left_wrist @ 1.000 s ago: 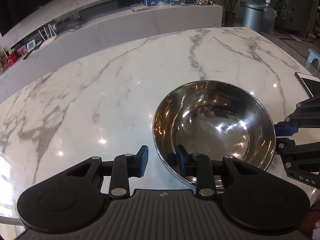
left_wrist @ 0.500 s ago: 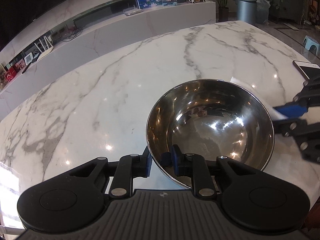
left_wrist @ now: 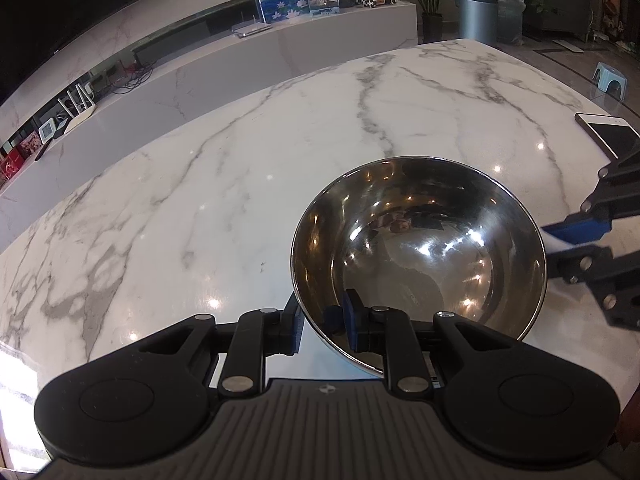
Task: Clean bowl
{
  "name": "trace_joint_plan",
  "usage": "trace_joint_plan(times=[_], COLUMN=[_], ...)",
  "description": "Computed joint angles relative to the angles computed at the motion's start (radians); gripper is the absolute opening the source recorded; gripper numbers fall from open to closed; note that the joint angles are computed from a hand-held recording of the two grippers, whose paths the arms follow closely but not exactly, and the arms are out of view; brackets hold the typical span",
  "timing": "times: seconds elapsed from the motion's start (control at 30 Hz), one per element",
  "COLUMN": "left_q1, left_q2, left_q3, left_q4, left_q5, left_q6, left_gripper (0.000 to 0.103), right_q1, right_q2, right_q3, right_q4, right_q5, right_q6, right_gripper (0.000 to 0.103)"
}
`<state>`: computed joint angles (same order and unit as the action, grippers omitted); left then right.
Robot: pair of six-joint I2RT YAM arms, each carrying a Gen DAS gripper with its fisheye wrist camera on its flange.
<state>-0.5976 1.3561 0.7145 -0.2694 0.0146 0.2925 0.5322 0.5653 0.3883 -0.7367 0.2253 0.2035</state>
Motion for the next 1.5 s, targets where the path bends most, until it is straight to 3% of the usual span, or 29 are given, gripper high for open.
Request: trace_joint_plan(times=[0.53,0.6,0.67,0.73,1.0,1.1,1.5], left_q1=[-0.012,-0.001,0.008,0.018,0.027,0.019,-0.003], left_q2=[-0.009,-0.014,-0.015,-0.015,0.011,0.012,0.005], left_q3=[-0.004,-0.002,0.001,0.009,0.037,0.033,0.024], left_q4=[-0.007,-0.019,-0.032,-0.05,-0.095,-0.091,-0.069], left_q5=[-0.018,-0.001,0.016,0.032,0.053,0.048,0.039], left_q6=[-0.036,-0.054,-0.077,-0.1,-0.136,-0.111,-0.039], left_gripper=[0.021,0.027,0.044,0.045,0.044,0.032,0.027], right_q1=[0.019,0.012,0.02,0.02,0.026,0.022,-0.024], right_q2=[0.04,0.038,0.041,0.046,0.073,0.07,-0.116], right_q3=[-0.036,-0.04,-0.045,-0.045,-0.037,-0.027,0.013], right_q4=[0.042,0.047,0.053,0.056,0.063,0.053,-0.042], right_q5=[0.011,0.009,0.019,0.019,0.03,0.036,0.079], right_q6=[0.073,0.075,0.076,0.075,0.083,0.093,0.028], right_gripper=[0.02,0.02,0.02,0.02,0.016,0.014,0.013])
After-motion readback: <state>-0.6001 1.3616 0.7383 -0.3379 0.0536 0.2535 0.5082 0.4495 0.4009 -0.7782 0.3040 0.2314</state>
